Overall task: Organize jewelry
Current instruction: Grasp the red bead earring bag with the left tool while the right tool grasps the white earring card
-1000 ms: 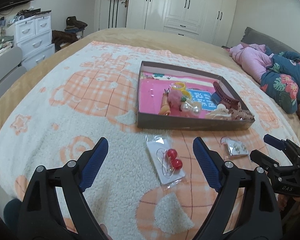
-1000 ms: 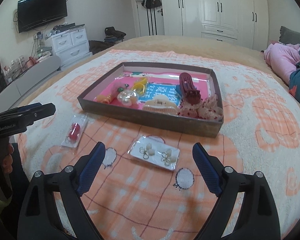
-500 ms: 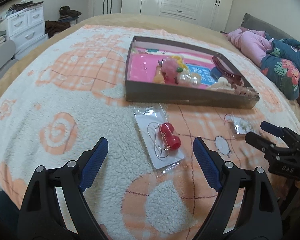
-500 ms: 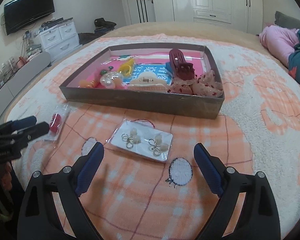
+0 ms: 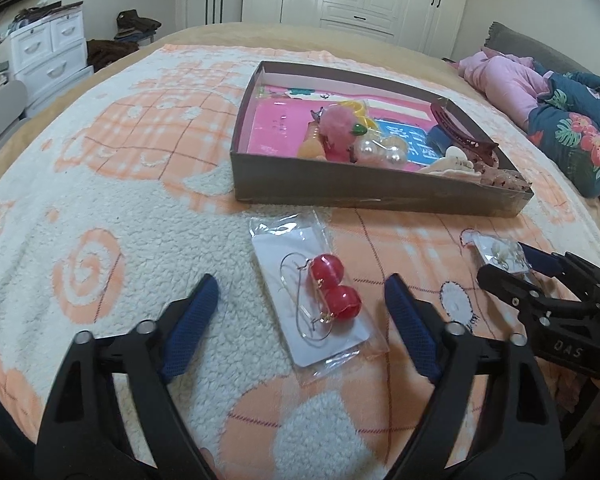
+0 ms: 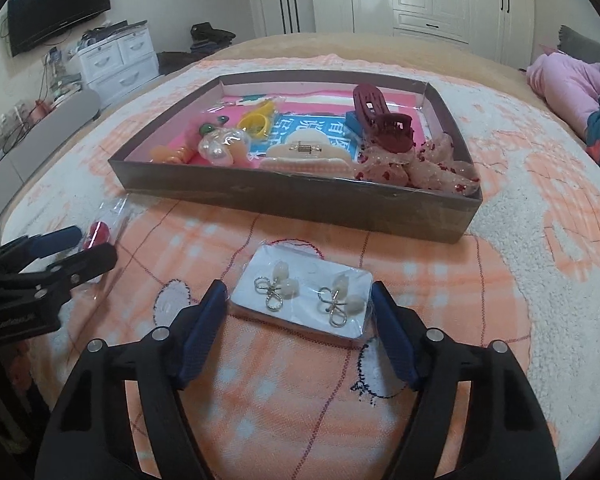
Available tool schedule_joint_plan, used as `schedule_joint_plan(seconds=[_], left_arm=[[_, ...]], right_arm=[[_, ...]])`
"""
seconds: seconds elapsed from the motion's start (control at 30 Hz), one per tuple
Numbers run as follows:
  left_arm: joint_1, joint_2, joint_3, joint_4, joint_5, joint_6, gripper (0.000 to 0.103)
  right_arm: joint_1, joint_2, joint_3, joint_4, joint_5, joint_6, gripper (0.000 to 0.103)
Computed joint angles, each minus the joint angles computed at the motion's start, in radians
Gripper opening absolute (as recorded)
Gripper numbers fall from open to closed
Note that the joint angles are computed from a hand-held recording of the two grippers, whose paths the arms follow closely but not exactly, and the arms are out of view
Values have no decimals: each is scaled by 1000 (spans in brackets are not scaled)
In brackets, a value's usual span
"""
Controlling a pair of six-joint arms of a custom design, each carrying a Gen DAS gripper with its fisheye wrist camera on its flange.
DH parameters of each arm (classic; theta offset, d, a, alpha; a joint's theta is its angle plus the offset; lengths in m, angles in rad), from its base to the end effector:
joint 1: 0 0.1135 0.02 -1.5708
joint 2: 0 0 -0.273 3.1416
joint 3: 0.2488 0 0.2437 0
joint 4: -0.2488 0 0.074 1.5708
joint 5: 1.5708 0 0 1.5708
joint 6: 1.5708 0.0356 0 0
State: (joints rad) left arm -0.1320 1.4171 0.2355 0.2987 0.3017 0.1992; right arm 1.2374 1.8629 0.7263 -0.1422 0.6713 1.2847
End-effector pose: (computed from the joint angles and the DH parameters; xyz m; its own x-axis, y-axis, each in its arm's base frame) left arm 0.1889 -0.0357 0.1041 -0.6888 0.2821 -0.6678 0.4581 0.8833 -0.0994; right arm 0.1131 0.2590 0.0883 -0.7420 0.1528 -0.6527 0.1084 0.9882 0.1081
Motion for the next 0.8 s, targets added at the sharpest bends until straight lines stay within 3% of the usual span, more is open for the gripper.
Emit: schedule_joint_plan(seconds=[0.1, 0.17, 0.53, 0.8], left_arm=[[-30, 3, 3, 7, -23, -1, 46], [-39, -8, 1, -2, -23, 3, 41], [-53, -197, 0, -176, 45, 19, 38], [-113, -288, 25, -250, 39, -24, 37]], right_arm=[[11, -11, -9, 5, 3, 1, 70], [24, -21, -12, -1, 12, 8, 69], [103, -125, -28, -123, 98, 104, 69], [132, -188, -22, -248, 176, 179, 69]])
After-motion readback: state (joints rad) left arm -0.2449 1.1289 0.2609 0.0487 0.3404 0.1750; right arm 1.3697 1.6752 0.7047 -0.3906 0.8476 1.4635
